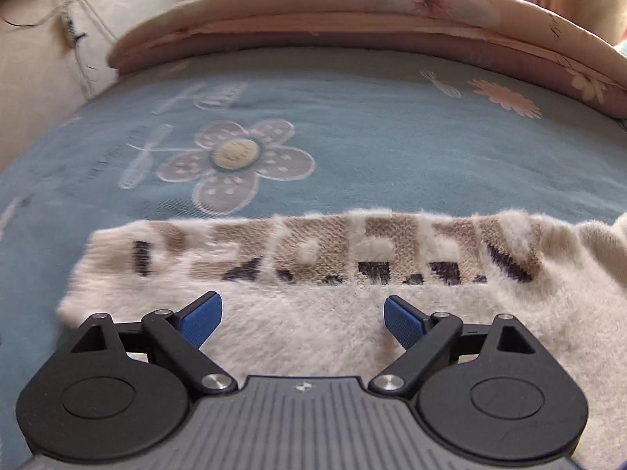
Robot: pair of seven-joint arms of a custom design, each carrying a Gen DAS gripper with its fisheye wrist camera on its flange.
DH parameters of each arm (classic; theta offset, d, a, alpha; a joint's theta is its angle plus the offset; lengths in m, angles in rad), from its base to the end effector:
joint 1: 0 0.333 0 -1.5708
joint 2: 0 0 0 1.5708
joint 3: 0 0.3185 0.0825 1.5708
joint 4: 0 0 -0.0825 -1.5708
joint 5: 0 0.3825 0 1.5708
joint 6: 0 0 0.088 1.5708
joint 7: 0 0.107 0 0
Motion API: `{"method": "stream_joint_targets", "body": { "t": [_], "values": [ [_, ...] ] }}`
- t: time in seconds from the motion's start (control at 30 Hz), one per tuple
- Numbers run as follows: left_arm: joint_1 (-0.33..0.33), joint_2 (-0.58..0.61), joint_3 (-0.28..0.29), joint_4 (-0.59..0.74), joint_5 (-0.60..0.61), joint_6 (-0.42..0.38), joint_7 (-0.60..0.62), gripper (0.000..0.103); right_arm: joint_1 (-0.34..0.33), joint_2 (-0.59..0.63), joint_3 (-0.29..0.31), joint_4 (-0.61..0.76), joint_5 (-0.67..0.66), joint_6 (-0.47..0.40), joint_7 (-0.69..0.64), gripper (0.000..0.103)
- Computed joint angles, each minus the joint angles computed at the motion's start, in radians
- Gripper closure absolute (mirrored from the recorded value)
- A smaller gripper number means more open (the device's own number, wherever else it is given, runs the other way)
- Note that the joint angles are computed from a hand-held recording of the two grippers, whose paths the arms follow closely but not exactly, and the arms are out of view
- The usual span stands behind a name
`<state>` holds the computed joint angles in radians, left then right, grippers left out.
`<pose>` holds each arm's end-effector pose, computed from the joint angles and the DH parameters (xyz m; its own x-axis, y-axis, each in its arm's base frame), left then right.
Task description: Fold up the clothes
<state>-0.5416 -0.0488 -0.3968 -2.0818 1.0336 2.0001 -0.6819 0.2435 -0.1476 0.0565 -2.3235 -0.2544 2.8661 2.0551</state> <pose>0.3617 -0.4096 0.4740 0.5922 -0.7416 0.3151 -0.3296 -0.5798 -0.7451 0.5032 0.1712 0.4822 0.0719 -0.9930 -0.0933 -0.7691 0.0043 -0.6391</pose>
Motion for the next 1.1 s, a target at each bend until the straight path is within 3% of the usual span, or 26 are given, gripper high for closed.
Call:
{"method": "stream_joint_targets", "body": {
  "t": [0.17, 0.23, 0.3, 0.37, 0.43, 0.53, 0.6, 0.73, 0.77, 0.87, 0.97, 1.1],
  "values": [
    [-0.002, 0.010, 0.000, 0.011, 0.008, -0.003, 0.010, 0.007, -0.052, 0.003, 0.075, -0.023, -0.303, 0.022, 0.239, 0.002],
    [-0.003, 0.011, 0.001, 0.012, 0.006, -0.002, 0.014, 0.007, -0.016, -0.021, 0.055, -0.043, -0.254, 0.008, 0.190, 0.002],
    [-0.004, 0.011, 0.001, 0.012, 0.005, -0.003, 0.018, 0.007, 0.036, -0.057, 0.017, -0.072, -0.141, -0.002, 0.076, 0.003],
    [-0.005, 0.008, 0.001, 0.010, 0.005, -0.004, 0.013, 0.007, 0.150, -0.104, -0.082, -0.098, 0.103, -0.027, -0.165, 0.003],
    [-0.004, 0.005, 0.002, 0.007, 0.005, -0.002, 0.005, 0.007, 0.208, -0.159, -0.145, -0.135, 0.252, -0.004, -0.325, 0.005],
    [-0.002, 0.004, 0.002, 0.004, 0.005, 0.006, 0.003, 0.007, 0.173, -0.206, -0.177, -0.152, 0.301, 0.026, -0.397, 0.007],
    [-0.001, 0.005, 0.003, 0.005, 0.002, 0.010, 0.007, 0.007, 0.153, -0.197, -0.221, -0.116, 0.362, -0.001, -0.434, 0.016],
    [0.000, 0.014, 0.003, 0.013, 0.007, 0.015, -0.001, 0.007, 0.229, -0.135, -0.424, -0.010, 0.677, -0.098, -0.674, 0.016],
    [-0.001, 0.018, 0.003, 0.018, 0.009, 0.014, 0.001, 0.007, 0.233, -0.126, -0.445, -0.004, 0.731, -0.093, -0.717, 0.016],
    [-0.006, 0.039, 0.003, 0.040, 0.014, 0.008, 0.032, 0.007, 0.227, -0.088, -0.449, -0.003, 0.806, -0.011, -0.832, 0.016],
    [-0.013, 0.058, 0.005, 0.060, 0.014, -0.007, 0.044, 0.007, 0.253, 0.004, -0.485, 0.072, 0.971, -0.083, -0.943, 0.016],
    [-0.021, 0.073, 0.010, 0.077, 0.020, -0.009, 0.062, 0.007, 0.224, 0.087, -0.426, 0.101, 0.988, -0.010, -1.017, 0.009]
  ]
}}
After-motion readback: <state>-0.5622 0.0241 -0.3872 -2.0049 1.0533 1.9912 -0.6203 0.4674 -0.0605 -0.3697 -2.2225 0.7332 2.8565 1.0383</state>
